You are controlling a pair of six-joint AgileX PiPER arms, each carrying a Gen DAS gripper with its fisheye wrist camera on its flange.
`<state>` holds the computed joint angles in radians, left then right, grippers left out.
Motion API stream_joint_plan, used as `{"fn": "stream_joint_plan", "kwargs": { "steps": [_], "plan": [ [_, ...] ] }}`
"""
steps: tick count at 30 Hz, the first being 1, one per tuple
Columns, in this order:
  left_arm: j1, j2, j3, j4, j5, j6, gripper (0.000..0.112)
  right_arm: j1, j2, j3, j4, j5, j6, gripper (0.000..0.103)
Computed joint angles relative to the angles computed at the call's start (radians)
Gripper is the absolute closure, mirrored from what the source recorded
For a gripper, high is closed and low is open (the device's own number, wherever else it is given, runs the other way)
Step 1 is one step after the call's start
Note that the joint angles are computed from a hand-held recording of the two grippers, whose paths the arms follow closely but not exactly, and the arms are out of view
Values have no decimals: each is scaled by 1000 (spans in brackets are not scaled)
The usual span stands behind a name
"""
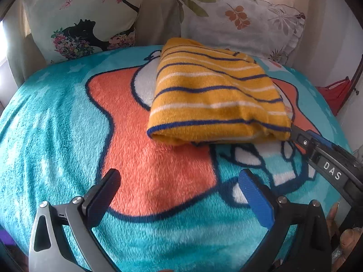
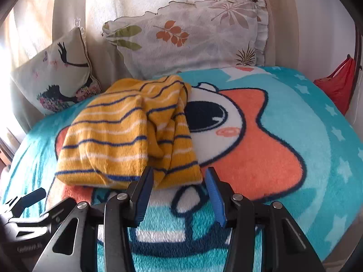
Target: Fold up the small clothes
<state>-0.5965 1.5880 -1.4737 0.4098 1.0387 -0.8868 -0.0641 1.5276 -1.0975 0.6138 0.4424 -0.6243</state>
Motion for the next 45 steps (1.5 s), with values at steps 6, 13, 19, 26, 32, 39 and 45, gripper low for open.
{"fn": "stream_joint_plan", "kwargs": {
  "steps": [6,13,19,26,32,39,45],
  "plan": [
    [-49,-40,36,57,25,-84,9,-1,-24,38,-33,-6,21,47],
    [-85,-61,48,82,49,-129,9,3,-94,117,-11,-41,-30,41],
    [-112,-76,62,92,59,-153,9,11,-122,147,-19,-45,-29,40],
    [-131,-115,106,84,52,-185,9,33,-155,182,-79,-60,23,38],
    [-169,-139,129,128,68,-226,9,56,-185,217,-125,-87,63,36],
    [-173,-146,136,132,69,-230,9,79,-199,231,-176,-102,116,34],
    [-176,-145,139,146,72,-237,9,83,-194,228,-193,-107,134,33]
  ]
}}
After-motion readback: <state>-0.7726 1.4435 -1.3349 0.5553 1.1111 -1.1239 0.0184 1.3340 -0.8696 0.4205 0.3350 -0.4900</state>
